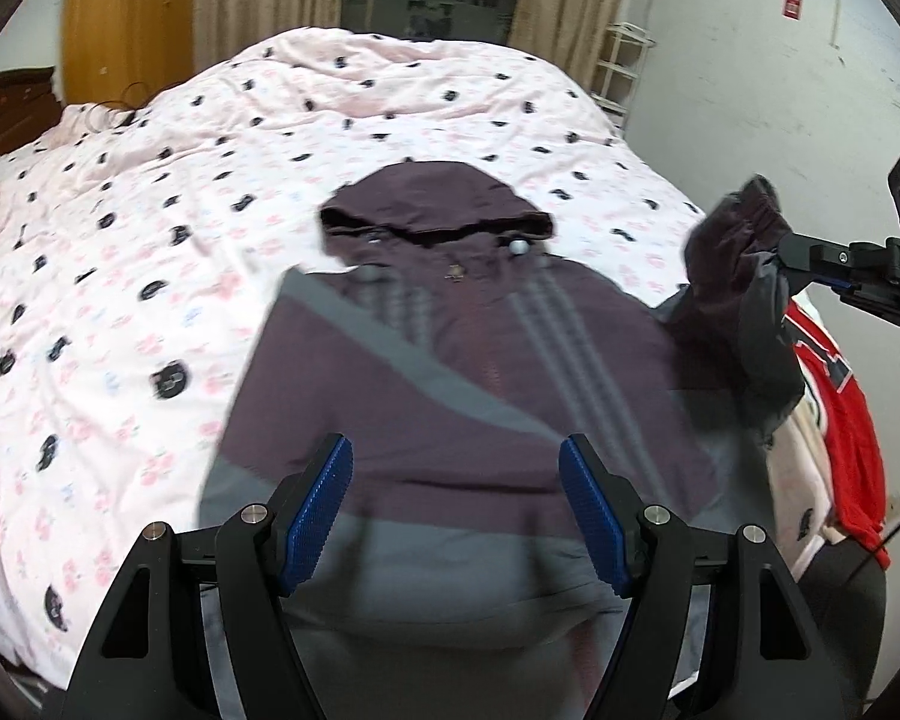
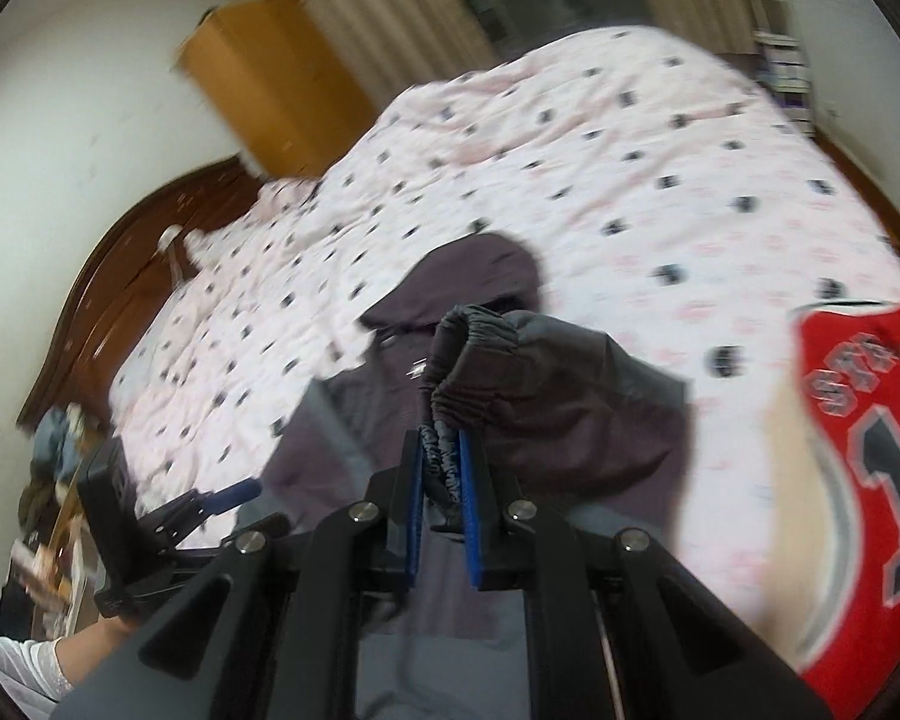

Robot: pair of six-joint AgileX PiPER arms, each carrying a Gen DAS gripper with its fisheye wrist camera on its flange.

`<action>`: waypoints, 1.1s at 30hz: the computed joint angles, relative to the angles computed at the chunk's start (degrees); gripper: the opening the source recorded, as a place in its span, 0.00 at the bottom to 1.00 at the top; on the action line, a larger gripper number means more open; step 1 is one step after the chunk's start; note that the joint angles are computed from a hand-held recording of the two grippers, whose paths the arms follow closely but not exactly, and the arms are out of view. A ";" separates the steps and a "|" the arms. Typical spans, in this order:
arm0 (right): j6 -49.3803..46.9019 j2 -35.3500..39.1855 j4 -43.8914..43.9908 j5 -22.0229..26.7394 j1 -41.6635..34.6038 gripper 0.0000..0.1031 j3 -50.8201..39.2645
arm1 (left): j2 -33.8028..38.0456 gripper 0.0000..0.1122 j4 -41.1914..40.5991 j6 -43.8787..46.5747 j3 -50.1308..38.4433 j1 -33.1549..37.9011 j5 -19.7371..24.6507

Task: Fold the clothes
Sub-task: 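Lift the sleeve cuff with the right gripper and carry it toward the jacket center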

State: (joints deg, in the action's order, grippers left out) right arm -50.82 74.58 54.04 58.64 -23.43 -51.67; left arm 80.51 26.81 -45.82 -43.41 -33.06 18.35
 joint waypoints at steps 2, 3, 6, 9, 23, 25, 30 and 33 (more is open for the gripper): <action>1.93 0.92 0.20 -2.90 6.29 0.12 -0.08 | -0.93 0.59 0.09 0.17 1.22 1.56 -0.01; 2.79 1.47 0.33 -4.47 9.83 0.11 -0.11 | -1.28 0.59 0.65 -0.33 1.73 2.29 0.12; 5.41 3.44 -0.11 -8.82 19.77 0.12 -0.17 | -2.24 0.59 3.17 -2.64 3.09 4.25 0.68; 5.79 5.53 0.49 -11.36 27.20 0.11 0.42 | -3.39 0.59 4.46 -3.41 4.51 6.79 0.97; 0.97 14.51 0.06 -16.57 40.04 0.17 4.16 | -4.45 0.59 -14.09 16.27 6.00 13.60 -2.59; -0.76 12.57 1.09 -15.67 38.70 0.22 5.33 | -4.06 0.59 -16.06 18.11 5.12 12.95 -2.48; -4.20 6.99 3.02 -6.17 25.97 0.59 5.62 | -2.18 0.59 -16.43 18.15 2.06 10.30 -2.34; -5.09 6.57 3.45 0.18 15.53 0.59 3.01 | -0.63 0.59 -15.85 16.96 0.41 9.29 -2.07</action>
State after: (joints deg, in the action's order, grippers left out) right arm -55.91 81.15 57.49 58.82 -7.90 -48.65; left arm 79.87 10.96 -28.86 -43.00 -23.77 16.29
